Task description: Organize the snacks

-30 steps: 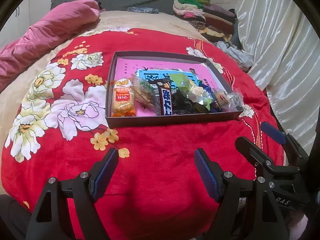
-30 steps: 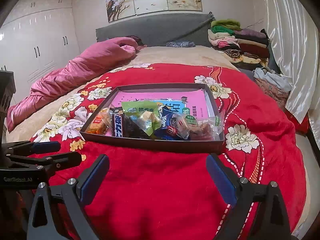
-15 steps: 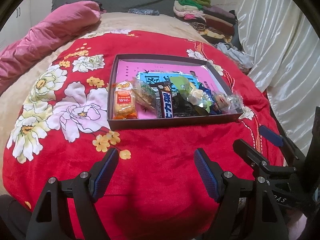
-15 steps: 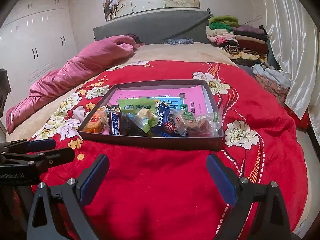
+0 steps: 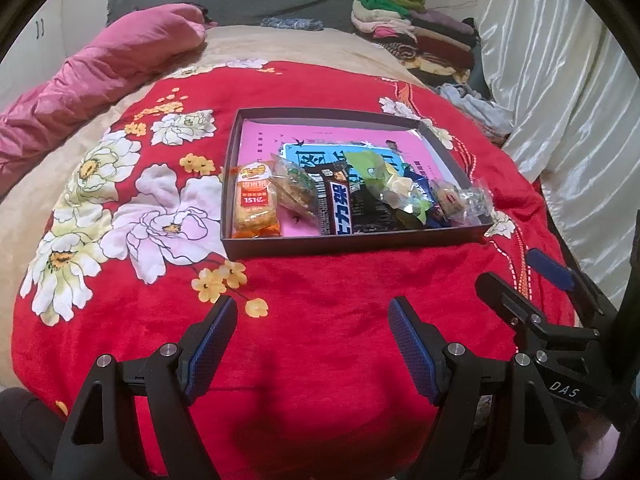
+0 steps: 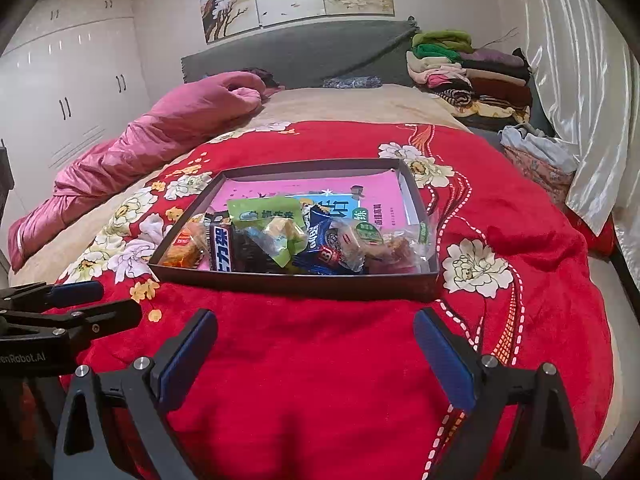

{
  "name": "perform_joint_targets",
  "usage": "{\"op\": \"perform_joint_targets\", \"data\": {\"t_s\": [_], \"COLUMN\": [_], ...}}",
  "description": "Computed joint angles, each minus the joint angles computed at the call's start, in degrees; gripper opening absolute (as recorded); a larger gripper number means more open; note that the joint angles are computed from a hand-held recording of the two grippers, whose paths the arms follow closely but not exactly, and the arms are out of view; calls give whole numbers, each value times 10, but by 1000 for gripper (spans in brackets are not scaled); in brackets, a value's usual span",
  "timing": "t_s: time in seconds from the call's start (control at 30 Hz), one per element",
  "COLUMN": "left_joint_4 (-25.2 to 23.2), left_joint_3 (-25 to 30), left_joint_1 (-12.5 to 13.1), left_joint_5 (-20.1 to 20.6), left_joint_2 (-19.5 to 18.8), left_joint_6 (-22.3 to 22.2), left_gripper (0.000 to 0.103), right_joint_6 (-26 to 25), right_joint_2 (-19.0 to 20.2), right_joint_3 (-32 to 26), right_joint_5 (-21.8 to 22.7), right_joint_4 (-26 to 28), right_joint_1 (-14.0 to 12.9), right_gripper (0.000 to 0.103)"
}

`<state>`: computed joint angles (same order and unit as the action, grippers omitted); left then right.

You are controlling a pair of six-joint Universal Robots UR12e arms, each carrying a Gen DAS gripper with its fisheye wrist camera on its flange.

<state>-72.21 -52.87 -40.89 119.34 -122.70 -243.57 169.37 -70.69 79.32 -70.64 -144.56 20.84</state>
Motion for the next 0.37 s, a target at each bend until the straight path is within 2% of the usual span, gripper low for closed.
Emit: {"op": "perform_joint_targets", "data": {"t_s": [0.13, 0.27, 0.3, 0.37], "left_joint_4": [-26, 11, 28, 26], "left_joint_3": [8, -15, -25, -30], "left_joint_1": [0, 4, 4, 3], "left_joint_5": [7, 9, 19, 50], "left_joint_2": [-3, 6, 10, 13], "left_joint_6": [-18, -21, -25, -36], "left_gripper": [79, 79, 79, 79], "right_joint_6": [2, 9, 15, 31], "right_joint_2": [2, 7, 9, 13], "right_joint_3": [-1, -4, -5, -8], "right_joint_5": [-6, -19, -21, -30], "right_joint_4": [-3, -10, -13, -23], "right_joint_1": [-1, -2, -3, -7], "right_gripper": [100, 102, 102, 102]}}
